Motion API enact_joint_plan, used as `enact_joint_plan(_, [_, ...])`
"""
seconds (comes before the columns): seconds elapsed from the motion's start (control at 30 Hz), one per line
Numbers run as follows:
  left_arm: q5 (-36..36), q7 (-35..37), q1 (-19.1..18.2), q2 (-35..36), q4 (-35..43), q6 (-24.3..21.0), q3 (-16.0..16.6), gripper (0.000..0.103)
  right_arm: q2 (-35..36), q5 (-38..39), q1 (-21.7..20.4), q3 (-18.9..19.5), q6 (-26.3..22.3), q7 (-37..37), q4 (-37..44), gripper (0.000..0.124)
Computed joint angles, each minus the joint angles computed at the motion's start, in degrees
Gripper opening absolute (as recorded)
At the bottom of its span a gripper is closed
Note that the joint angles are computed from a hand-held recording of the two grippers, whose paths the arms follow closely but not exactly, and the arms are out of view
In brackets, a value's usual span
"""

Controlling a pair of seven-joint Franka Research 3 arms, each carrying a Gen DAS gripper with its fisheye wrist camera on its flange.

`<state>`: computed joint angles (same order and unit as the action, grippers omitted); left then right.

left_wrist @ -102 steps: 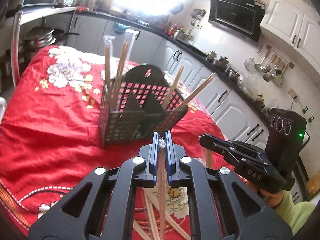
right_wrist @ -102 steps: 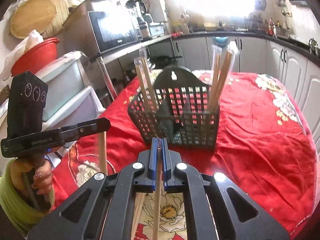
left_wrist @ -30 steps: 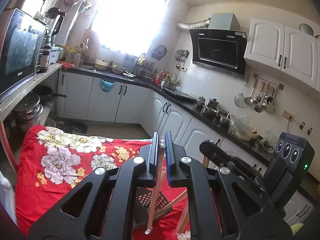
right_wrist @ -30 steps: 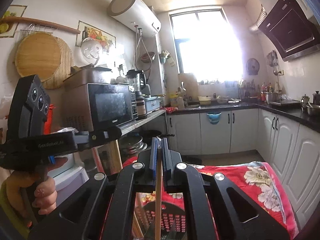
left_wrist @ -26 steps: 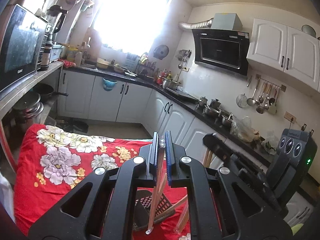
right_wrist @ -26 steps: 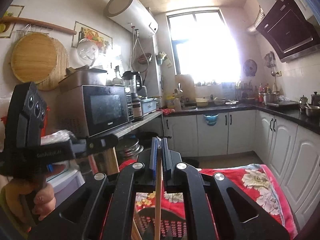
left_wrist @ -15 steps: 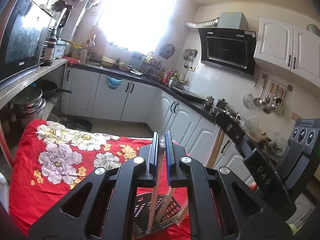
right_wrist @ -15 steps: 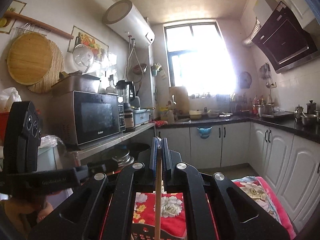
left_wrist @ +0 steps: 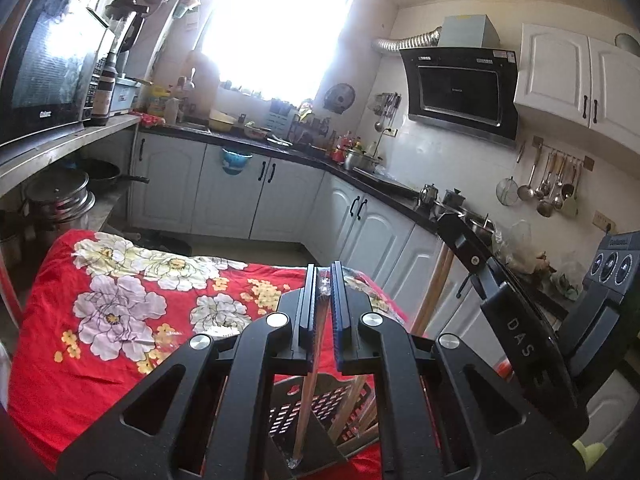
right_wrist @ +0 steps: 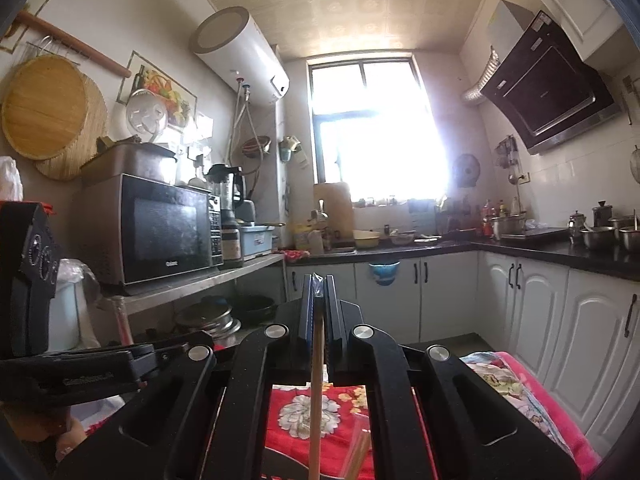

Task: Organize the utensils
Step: 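Lower the chopsticks into the caddy slots and open both tools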

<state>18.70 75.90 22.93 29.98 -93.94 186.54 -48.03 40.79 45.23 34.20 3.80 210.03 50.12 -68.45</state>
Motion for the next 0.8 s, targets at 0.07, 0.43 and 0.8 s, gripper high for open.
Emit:
enact_joint_plan(0.07, [0.30, 0.30, 0.07, 0.22, -0.35, 0.08, -0.09, 0.003, 0.61, 0.75, 0.11, -0.13, 0.91, 0.14, 0.35, 0.005])
enact_joint_plan(0.43, [1.21, -1.50, -0.90, 0.09, -1.71, 0.54, 2.21, 0.004, 1.49, -1.78, -1.86, 2.39, 3.50, 4.77, -2.09, 0.005])
enact_joint_plan(0.8, [-0.35, -0.96, 2.06, -1.60, -5.58, -0.63, 0.00, 0.004, -6.21, -5.32, -3.30, 3.62, 4.00, 9.04, -15.28, 0.021])
